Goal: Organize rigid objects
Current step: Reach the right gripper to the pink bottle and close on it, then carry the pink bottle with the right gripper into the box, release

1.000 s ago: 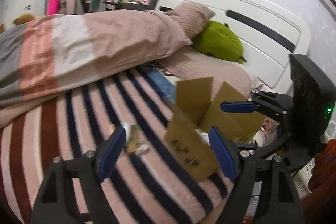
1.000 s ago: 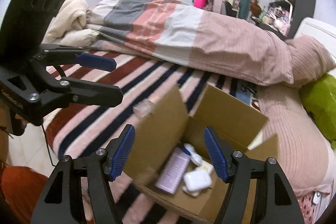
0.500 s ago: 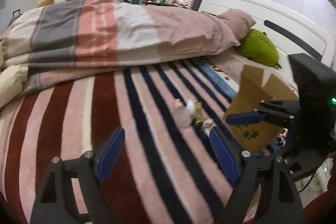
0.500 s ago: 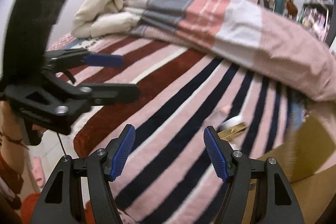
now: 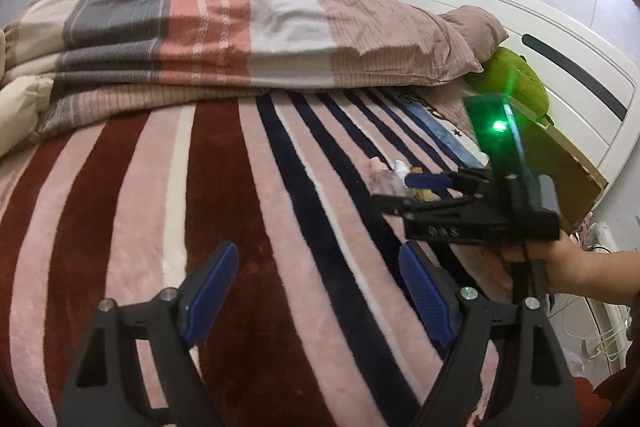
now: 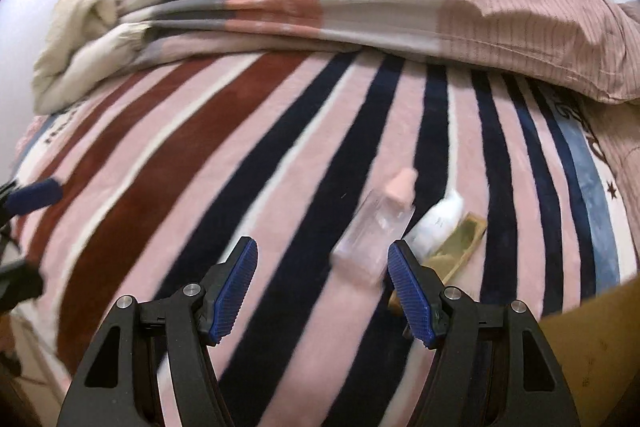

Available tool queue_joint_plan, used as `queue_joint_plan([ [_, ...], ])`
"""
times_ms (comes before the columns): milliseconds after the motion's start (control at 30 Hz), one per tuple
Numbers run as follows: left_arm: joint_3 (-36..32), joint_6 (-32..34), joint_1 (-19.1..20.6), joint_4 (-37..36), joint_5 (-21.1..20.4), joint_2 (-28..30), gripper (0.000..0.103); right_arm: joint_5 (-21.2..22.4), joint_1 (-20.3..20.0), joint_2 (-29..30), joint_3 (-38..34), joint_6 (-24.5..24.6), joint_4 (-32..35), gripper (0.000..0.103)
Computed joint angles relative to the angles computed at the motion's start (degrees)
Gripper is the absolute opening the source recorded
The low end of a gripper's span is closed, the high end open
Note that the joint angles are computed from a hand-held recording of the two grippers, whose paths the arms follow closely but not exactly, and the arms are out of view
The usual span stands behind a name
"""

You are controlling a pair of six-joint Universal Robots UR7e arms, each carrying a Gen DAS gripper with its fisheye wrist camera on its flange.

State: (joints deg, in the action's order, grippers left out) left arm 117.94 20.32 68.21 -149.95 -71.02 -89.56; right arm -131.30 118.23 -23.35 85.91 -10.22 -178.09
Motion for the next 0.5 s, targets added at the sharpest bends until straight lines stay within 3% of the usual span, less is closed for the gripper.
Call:
queue_joint_plan([
  [133, -0.3, -0.1, 0.9, -0.1, -0.7, 0.6, 0.080, -3.0, -1.1, 2.7, -3.6, -1.8, -1.0, 0.065],
  [267, -0.1, -0.3, 0.9, 0.0, -0.6, 0.2, 0.080, -6.7, -0.8, 4.4, -5.2, -5.1, -2.6, 0.037],
  [300, -0.1, -0.4, 0.9, 0.1, -0.7, 0.1, 0.080, -6.6, -1.0, 4.2, -5.0, -5.1, -2.2, 0.035],
  [367, 0.1, -0.5, 0.6, 0.3, -0.9, -0.4, 0.080, -5.1, -1.2, 3.0, -3.9, -3.7, -1.0, 0.031],
  [500, 0.4, -0.6, -0.1, 0.5, -0.8, -1.4, 0.080, 2.6, -1.1, -1.6, 1.1, -0.2, 5.0, 0.030],
])
